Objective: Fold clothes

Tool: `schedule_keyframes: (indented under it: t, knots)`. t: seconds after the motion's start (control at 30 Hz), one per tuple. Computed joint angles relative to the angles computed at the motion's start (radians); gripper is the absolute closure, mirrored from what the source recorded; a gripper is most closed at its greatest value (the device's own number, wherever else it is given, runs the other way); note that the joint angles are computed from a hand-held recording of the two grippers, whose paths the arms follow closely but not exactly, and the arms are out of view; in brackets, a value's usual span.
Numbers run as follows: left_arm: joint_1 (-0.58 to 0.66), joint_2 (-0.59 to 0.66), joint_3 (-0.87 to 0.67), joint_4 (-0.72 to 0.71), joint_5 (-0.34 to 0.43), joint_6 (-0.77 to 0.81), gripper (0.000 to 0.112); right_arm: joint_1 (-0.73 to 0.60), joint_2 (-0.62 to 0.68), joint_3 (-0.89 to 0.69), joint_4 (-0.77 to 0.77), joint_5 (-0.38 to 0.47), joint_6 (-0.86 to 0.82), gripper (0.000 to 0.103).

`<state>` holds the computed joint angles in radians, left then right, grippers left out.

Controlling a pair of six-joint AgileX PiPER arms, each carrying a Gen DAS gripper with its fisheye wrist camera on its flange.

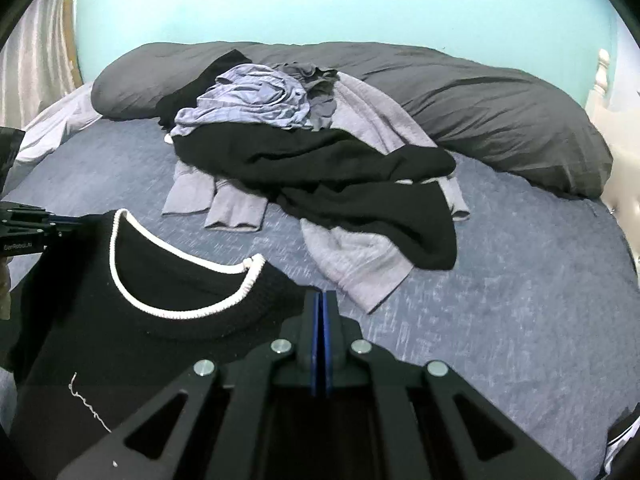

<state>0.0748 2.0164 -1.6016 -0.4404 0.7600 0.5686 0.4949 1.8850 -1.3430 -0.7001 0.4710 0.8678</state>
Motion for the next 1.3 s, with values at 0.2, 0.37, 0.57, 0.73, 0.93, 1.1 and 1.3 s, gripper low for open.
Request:
schedule_keyframes:
  t: [0.2,0.37,0.57,0.73,0.93,1.1,1.3]
  knots:
    - [-0.033,0.066,0.013,0.053,-0.029,-0.031,0.103,-0.018,0.095,-0.045,0.146,-0.008,-0.121,0.101]
    - [-0.035,0.074,0.047,0.046,-0.054,-0.021,0.1,-0.041,0.141,-0.053,0.301,-0.02,-0.209,0.1]
    - [0.048,-0.003,0.079,-0.097,0.018,0.072,0.089,-0.048,0.032,0.061,0.255,-0.077,-0.076,0.086]
    - [0.13,-0.141,0.208,-0.142,0.056,0.162,0.084,-0.001,-0.108,0.204,0.224,-0.123,0.041,0.074]
    - [0.277,-0.355,0.461,-0.196,0.111,0.328,0.077,0.15,-0.241,0.331,0.371,-0.125,0.018,0.074]
    - [0.435,-0.493,0.623,-0.199,0.209,0.429,0.065,0.314,-0.336,0.428,0.382,-0.105,0.13,0.071]
    - [0.66,-0.635,0.748,-0.161,0.359,0.583,0.065,0.532,-0.504,0.587,0.265,0.017,0.428,0.056]
